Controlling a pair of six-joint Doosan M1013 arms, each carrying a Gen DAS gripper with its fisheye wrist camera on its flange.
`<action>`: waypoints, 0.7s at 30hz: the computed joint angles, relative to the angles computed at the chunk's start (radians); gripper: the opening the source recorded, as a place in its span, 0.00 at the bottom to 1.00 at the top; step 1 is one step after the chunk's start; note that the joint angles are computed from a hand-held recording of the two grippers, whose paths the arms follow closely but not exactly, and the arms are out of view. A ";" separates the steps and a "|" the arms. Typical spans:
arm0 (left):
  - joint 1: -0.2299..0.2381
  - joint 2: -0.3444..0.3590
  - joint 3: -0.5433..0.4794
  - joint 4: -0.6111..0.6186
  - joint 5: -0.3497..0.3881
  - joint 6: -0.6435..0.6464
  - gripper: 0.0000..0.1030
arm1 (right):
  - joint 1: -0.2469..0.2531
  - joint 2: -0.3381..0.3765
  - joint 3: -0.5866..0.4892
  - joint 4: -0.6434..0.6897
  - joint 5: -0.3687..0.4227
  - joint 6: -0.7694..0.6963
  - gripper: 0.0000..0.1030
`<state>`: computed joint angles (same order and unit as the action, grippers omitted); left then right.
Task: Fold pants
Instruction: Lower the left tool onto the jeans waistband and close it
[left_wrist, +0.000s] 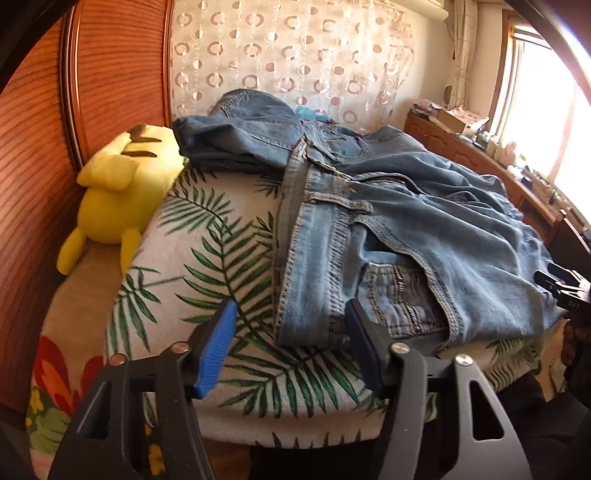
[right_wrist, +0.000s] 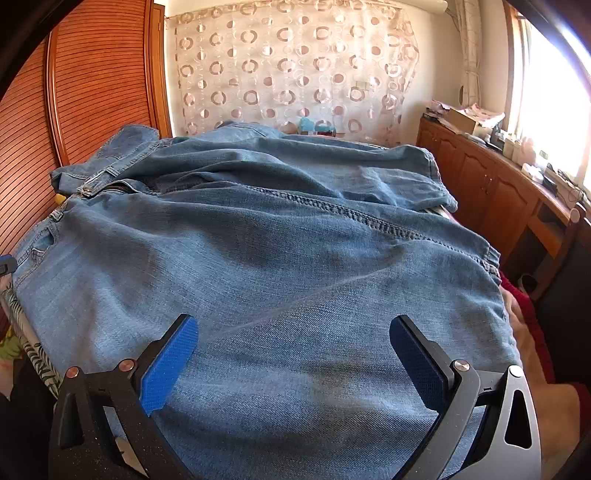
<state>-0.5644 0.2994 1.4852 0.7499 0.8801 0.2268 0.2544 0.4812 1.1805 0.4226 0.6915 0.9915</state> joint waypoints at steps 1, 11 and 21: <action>0.001 0.001 -0.001 -0.009 -0.002 0.004 0.56 | -0.001 -0.006 0.004 0.002 -0.001 -0.004 1.00; -0.002 0.022 -0.021 -0.028 -0.006 0.081 0.28 | -0.020 -0.005 0.014 0.046 -0.017 -0.043 1.00; -0.023 0.021 -0.061 0.045 0.012 0.083 0.17 | -0.040 0.017 -0.029 0.042 0.033 -0.003 0.98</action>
